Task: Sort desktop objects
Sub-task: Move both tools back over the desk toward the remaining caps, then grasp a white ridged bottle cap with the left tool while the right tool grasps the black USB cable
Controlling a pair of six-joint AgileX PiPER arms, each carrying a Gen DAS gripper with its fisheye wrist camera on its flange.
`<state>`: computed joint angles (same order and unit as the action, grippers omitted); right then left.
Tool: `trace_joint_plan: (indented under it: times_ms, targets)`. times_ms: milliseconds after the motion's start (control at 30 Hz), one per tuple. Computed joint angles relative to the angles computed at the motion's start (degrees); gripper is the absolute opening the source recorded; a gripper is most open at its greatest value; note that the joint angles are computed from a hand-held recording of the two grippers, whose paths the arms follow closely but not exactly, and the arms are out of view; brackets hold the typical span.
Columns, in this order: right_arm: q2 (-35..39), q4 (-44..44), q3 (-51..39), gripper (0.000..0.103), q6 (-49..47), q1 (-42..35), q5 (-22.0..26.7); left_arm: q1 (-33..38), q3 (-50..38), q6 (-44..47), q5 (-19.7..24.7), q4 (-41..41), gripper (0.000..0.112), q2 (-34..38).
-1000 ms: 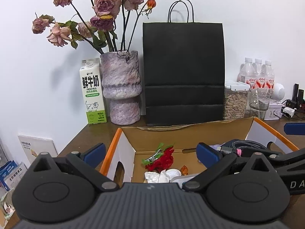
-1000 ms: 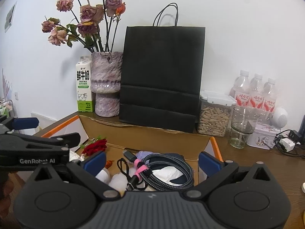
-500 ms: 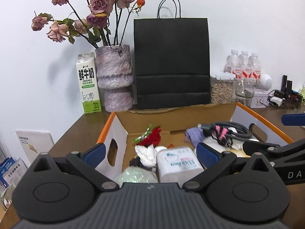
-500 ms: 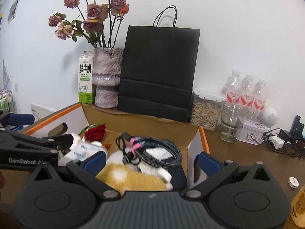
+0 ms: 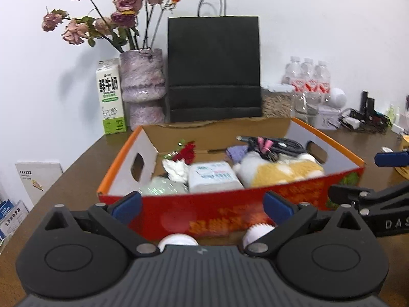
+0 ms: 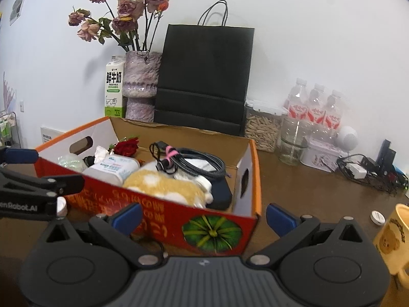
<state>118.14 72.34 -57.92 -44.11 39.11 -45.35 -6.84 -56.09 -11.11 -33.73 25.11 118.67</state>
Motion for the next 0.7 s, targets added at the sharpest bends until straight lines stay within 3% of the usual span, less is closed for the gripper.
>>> trace_joint_plan:
  times_ms: [333, 433, 600, 700]
  targets:
    - [-2.03, -3.01, 7.12, 0.103, 6.65, -0.10, -0.25, -4.90, 0.33, 5.15, 4.37, -3.94, 0.102, 1.37]
    - [-2.07, -3.57, 8.22, 0.103, 8.26, -1.15, 1.22, -6.18, -1.13, 4.78, 6.61, -3.90, 0.094, 2.41]
    - [-1.80, -5.28, 8.94, 0.103, 11.32, -2.71, 3.71, -7.16, -4.51, -0.89, 11.17, 0.45, 0.069, 4.31]
    - [-1.38, -6.34, 8.97, 0.103, 12.12, -2.73, 3.95, -6.47, -6.11, -8.70, 11.94, 7.37, 0.067, 5.07]
